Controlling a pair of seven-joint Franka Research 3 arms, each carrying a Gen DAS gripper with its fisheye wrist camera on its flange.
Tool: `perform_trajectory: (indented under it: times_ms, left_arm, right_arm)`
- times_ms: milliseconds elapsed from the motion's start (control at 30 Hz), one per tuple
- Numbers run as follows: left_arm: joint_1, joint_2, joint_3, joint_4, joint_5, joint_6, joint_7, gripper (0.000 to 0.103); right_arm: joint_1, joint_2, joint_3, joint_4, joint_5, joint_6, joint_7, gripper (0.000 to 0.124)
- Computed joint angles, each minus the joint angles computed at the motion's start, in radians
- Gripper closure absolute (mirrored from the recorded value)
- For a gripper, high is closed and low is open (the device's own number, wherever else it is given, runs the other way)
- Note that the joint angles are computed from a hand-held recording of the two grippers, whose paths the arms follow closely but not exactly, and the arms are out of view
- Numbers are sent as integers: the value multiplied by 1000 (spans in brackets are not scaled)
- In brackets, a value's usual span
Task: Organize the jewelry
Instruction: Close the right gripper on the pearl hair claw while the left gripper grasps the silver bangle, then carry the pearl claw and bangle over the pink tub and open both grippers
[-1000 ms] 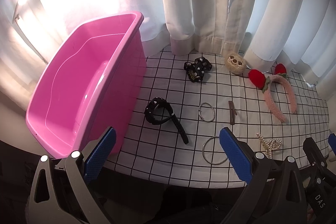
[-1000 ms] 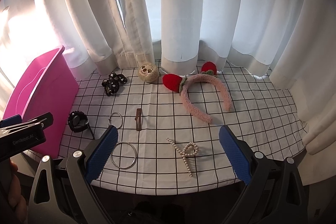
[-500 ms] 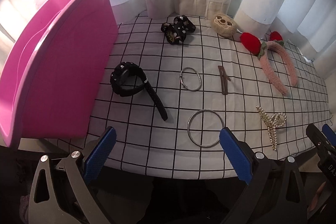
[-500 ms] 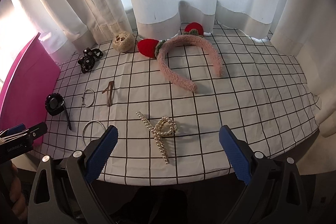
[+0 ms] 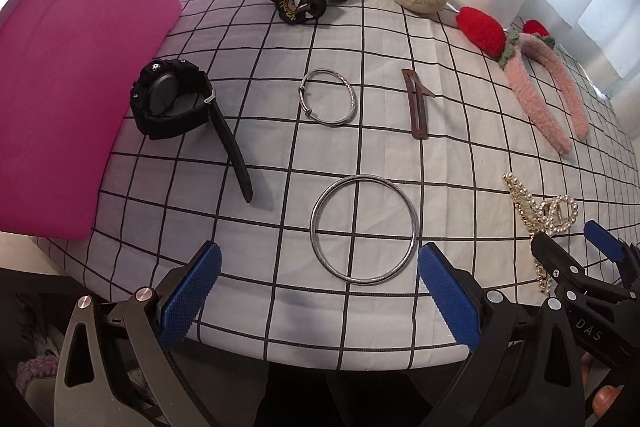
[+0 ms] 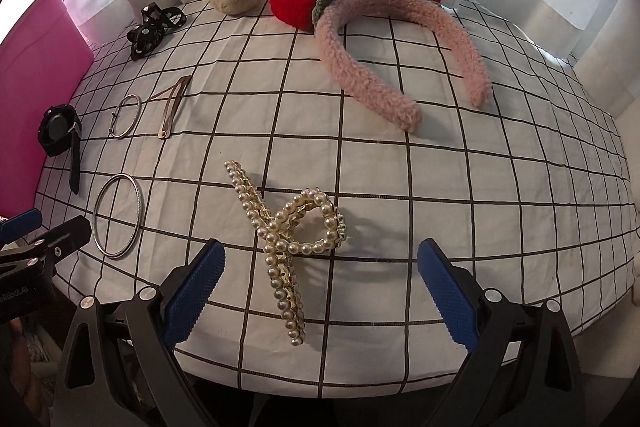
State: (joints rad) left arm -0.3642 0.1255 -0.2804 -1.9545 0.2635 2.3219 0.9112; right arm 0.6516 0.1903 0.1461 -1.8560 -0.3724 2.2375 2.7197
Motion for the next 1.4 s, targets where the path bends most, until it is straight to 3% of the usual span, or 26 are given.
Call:
perform_trajectory:
  times_ms: [467,800,1000,1100,1133,1167,1300,1400]
  left_arm:
    - [-34,116,5,75,57,-18,-49,5]
    - [-31,89,12,-1,89,104,-103,5]
    - [-24,58,3,-43,74,117,-89,6]
    - [-14,61,2,-34,58,121,-53,15]
    - [-13,62,2,-30,56,123,-41,22]
    - [-16,64,-1,-23,55,123,-33,31]
    - [-15,52,-4,-32,34,124,-15,33]
    - [-8,35,-6,-51,5,141,3,34]
  right_arm:
    - [4,33,-15,-5,-34,18,-13,31]
    - [15,57,-28,11,-54,14,5,31]
    - [17,50,-29,-4,-72,30,18,32]
    - [14,48,-26,-5,-65,37,6,33]
    - [15,46,-26,-8,-65,41,7,33]
    - [15,45,-25,-10,-68,46,4,39]
    - [23,47,-20,6,-89,51,-28,76]
    - [26,51,-24,10,-91,55,-24,78]
